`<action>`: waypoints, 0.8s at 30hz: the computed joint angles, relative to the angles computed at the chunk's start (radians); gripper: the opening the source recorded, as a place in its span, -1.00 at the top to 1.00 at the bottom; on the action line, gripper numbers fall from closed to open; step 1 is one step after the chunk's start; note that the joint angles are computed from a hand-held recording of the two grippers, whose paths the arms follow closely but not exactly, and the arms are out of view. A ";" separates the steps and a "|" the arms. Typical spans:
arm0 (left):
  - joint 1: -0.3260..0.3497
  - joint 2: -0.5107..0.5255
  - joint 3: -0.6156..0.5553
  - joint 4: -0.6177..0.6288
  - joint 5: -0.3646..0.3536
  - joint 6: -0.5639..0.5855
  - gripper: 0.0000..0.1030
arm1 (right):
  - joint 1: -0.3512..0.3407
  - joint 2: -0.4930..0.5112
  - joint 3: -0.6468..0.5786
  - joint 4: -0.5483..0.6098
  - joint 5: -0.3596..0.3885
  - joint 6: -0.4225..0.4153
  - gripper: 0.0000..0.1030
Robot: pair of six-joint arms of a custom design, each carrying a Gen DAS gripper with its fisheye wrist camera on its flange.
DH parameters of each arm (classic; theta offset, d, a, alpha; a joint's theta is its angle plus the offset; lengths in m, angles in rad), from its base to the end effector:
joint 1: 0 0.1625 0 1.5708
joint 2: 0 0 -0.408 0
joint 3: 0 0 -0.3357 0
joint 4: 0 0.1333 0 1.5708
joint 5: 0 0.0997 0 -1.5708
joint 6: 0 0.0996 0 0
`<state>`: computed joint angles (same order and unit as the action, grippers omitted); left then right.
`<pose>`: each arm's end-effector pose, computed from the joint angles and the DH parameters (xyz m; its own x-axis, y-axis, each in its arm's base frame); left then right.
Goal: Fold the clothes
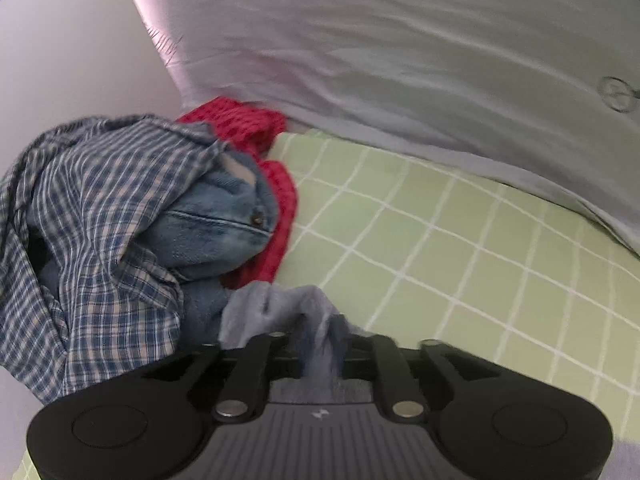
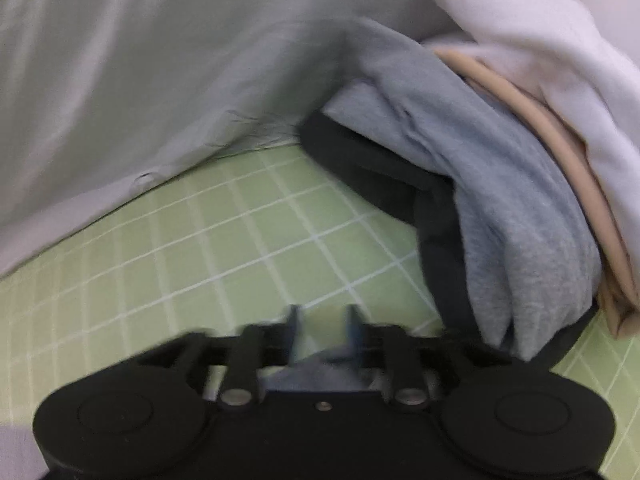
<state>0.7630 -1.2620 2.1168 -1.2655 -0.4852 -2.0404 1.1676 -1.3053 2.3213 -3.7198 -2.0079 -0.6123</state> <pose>-0.0939 -0.3961 0.1880 -0.3767 -0.6522 -0.6578 0.1047 0.6756 -0.7298 -0.0762 -0.4109 0.3229 -0.6544 0.3554 0.6674 -0.2564 0.7261 -0.6380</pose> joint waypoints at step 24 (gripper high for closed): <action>-0.264 0.086 0.189 -0.305 -0.163 0.114 -0.49 | -0.193 -0.152 0.214 -0.176 0.153 -0.054 0.28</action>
<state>0.4992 -1.1760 2.3057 -1.5700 -0.6480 -1.9267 0.9749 -1.4572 2.5352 -3.8960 -1.8547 -0.6660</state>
